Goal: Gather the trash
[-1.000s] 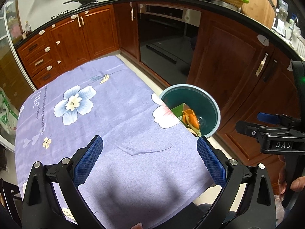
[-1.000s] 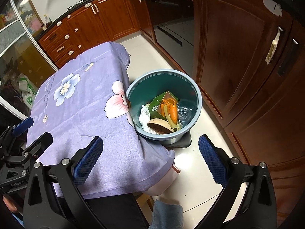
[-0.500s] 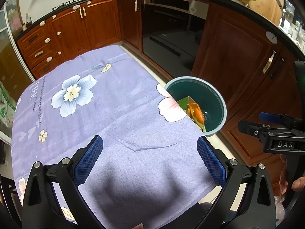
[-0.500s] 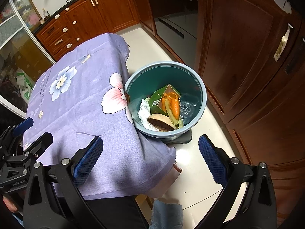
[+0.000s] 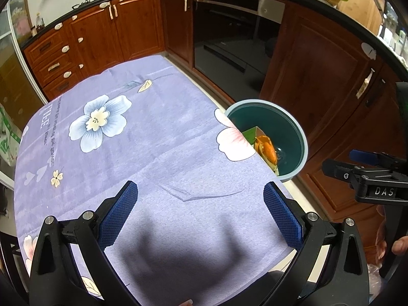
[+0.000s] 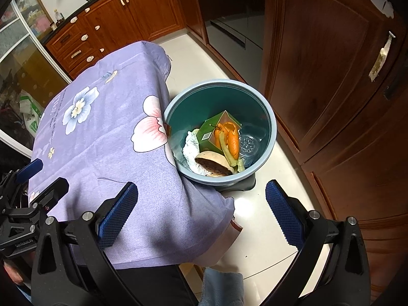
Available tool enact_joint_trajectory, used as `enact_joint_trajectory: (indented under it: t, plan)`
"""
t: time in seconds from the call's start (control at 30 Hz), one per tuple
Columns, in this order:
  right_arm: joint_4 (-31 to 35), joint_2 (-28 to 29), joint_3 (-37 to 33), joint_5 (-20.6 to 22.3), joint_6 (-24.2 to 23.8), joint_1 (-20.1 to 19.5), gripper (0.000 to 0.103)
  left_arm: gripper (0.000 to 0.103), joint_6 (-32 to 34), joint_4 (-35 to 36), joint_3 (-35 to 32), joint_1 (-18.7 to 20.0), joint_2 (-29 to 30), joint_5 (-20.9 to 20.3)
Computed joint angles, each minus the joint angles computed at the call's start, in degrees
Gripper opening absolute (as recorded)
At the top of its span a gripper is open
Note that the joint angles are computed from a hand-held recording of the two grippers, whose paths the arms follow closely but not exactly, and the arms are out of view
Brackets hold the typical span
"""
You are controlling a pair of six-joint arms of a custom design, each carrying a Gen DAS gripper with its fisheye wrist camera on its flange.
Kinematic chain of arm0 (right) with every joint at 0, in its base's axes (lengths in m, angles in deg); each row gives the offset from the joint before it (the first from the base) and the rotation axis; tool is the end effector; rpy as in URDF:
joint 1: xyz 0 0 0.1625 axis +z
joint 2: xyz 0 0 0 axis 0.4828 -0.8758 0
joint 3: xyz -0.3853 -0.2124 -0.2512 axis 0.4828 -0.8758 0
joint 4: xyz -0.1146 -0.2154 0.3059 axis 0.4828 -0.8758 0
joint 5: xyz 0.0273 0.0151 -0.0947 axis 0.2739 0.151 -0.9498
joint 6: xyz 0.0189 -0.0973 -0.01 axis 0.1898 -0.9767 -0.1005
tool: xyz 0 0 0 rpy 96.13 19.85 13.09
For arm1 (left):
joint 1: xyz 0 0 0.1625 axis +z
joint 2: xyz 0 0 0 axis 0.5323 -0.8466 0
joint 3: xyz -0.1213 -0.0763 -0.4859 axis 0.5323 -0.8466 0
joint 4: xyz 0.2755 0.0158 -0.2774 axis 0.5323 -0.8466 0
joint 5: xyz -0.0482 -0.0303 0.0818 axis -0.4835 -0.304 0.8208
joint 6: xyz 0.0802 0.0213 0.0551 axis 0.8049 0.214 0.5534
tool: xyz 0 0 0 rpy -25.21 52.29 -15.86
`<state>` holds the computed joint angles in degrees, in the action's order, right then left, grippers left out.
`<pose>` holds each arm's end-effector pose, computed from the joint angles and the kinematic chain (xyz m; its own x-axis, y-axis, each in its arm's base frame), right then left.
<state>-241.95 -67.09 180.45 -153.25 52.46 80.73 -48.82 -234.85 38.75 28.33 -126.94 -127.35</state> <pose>0.3015 -0.6576 0.1291 -0.8097 0.2223 0.5431 -0.1059 0.8549 -0.5079 -0.1706 -0.6974 0.2757 -0.6508 0.4006 -0.6450 0.6331 0.7552 -0.1697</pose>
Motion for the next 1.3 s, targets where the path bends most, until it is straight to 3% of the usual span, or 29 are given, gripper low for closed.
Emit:
enact_joint_trajectory:
  t: [1.3]
  plan:
    - [0.3,-0.2,0.6,-0.3,1.3,-1.0,0.096,0.099,2.5,-1.6,1.3,-0.4,1.0,2.7]
